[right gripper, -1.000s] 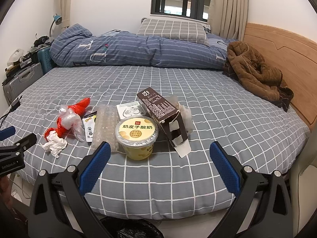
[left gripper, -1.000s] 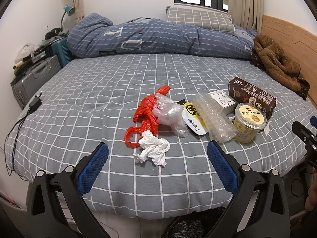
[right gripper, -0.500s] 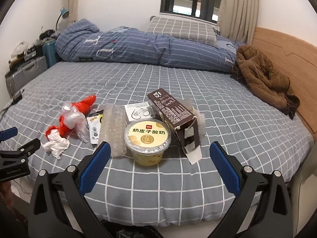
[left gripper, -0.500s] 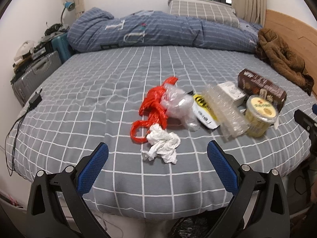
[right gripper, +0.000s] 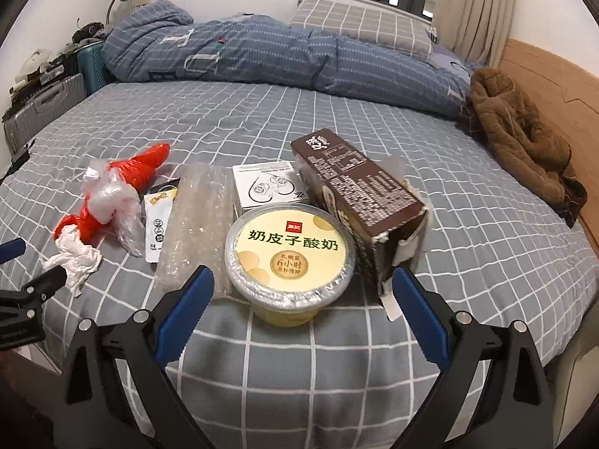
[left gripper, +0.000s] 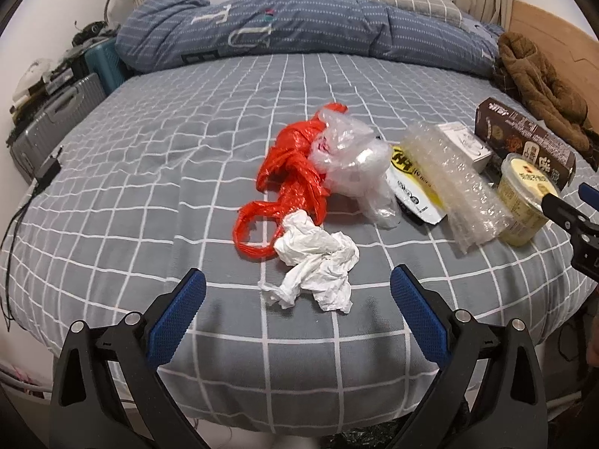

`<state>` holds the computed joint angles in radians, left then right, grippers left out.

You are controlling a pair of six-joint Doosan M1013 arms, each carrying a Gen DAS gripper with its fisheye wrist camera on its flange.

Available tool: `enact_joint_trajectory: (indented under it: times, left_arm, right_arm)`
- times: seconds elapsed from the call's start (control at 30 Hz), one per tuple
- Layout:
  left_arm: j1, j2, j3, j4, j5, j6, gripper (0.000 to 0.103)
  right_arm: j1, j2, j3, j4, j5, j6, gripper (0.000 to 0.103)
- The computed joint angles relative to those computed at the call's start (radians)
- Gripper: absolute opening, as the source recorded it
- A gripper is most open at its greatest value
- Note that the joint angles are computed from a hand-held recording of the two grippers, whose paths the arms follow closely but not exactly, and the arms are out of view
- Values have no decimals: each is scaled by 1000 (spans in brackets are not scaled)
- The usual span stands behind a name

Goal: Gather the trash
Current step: 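Grasp the white tissue with the left tool while the right tool grasps the yogurt cup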

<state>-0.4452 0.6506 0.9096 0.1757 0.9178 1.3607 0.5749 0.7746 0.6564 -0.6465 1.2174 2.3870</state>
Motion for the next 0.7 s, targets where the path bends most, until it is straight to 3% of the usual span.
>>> enact_joint_trajectory:
  times: [0.17,0.37,0.47,0.53,0.63,0.7]
  left_arm:
    - [4,19,-19,-36,12,25,90]
    - [8,36,-36,-72,32,46,76]
    - [7,44,-43,-78,41,56,64]
    - [6,55,-57,-82,57,60,46]
    - [8,62,-66,-78,65,51,36]
    - [9,63,-68,-79,66,43,24]
  right_arm:
    - [-13,38,-57,29,25,-33,92]
    - [-26,63,-94,65,39,-51,92]
    - [-26,73,-112,68,50,-54,92]
    - [-28,77,-118,76,49,-56,92]
    - [-30,86,-131,85,60,-57,92]
    - [-33,82,-123,96,50,-55,84]
